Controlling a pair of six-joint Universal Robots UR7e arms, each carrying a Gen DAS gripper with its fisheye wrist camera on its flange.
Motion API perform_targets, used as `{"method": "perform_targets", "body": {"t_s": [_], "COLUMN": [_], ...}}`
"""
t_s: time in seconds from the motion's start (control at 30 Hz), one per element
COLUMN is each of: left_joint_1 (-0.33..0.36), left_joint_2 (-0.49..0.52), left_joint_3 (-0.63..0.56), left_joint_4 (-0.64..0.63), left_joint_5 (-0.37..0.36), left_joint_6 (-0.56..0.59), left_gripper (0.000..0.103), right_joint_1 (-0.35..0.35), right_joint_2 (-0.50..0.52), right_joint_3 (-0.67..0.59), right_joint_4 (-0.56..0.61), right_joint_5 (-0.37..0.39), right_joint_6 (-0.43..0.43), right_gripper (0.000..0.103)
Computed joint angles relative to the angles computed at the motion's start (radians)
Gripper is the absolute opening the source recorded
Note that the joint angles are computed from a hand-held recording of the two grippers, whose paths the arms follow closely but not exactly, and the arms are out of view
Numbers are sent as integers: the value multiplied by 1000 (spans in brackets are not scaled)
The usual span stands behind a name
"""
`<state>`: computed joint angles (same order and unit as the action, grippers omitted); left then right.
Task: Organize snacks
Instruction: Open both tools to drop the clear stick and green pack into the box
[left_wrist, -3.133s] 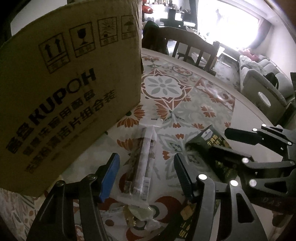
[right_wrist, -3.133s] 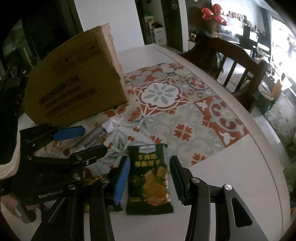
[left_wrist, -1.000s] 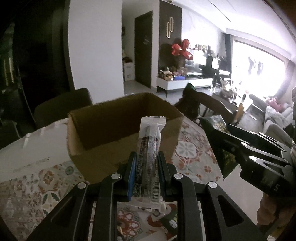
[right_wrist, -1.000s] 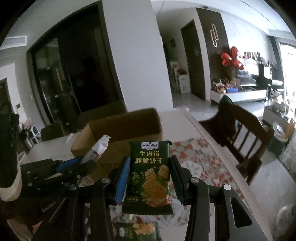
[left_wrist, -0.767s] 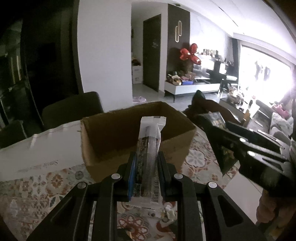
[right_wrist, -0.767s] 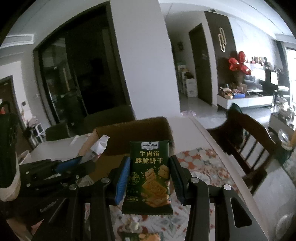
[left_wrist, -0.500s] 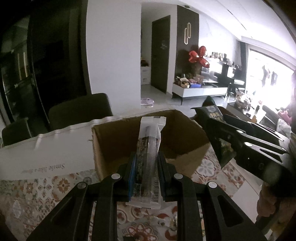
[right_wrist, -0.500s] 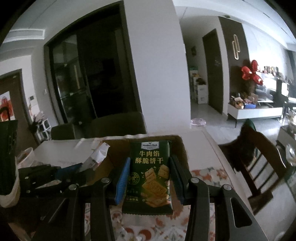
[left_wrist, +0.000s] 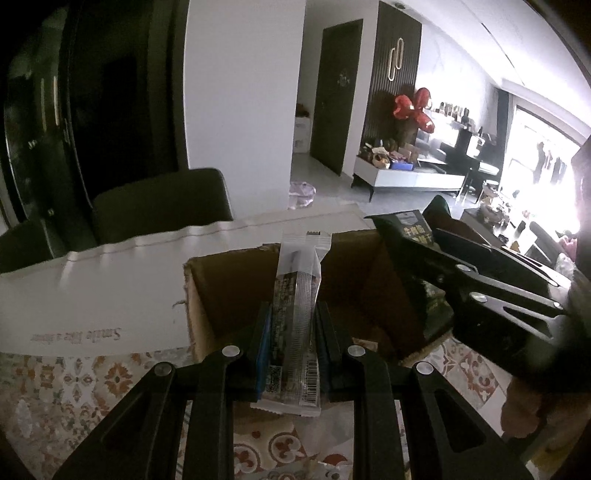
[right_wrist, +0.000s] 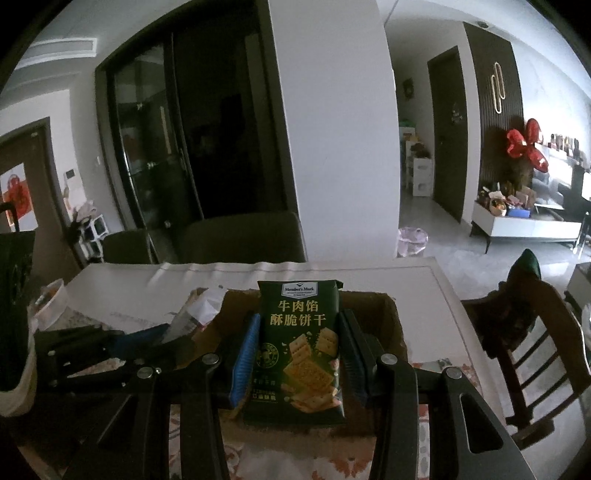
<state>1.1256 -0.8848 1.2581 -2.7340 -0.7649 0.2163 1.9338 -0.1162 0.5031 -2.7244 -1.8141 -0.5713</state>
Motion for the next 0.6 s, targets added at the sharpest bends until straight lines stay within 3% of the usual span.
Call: {"method": "perform_targets", "body": {"t_s": [0.13,0.23,0.3,0.47,0.6], "left_joint_1": [10,9,3,-15,-32], "left_joint_2": [23,37,39,17,-16], "left_joint_3": [-35,-44,-31,31,107], "left_joint_4": [30,-4,-50,-147,-224], "left_joint_5": [9,33,62,122,149], "left_joint_6": [-13,20,51,78,103], "left_gripper": [28,45,51,58,59], "right_joint_1": [0,-4,-4,-3,4], "right_joint_2": [92,127,140,68,-7], "right_joint_3": [-176,-240,-261,-107,57], "right_joint_4": [104,136,133,18,-110], "right_joint_5": [-20,-39,-56,-76,-81], "right_joint_6": [4,13,13,34,13], "right_gripper": [44,45,59,62,62]}}
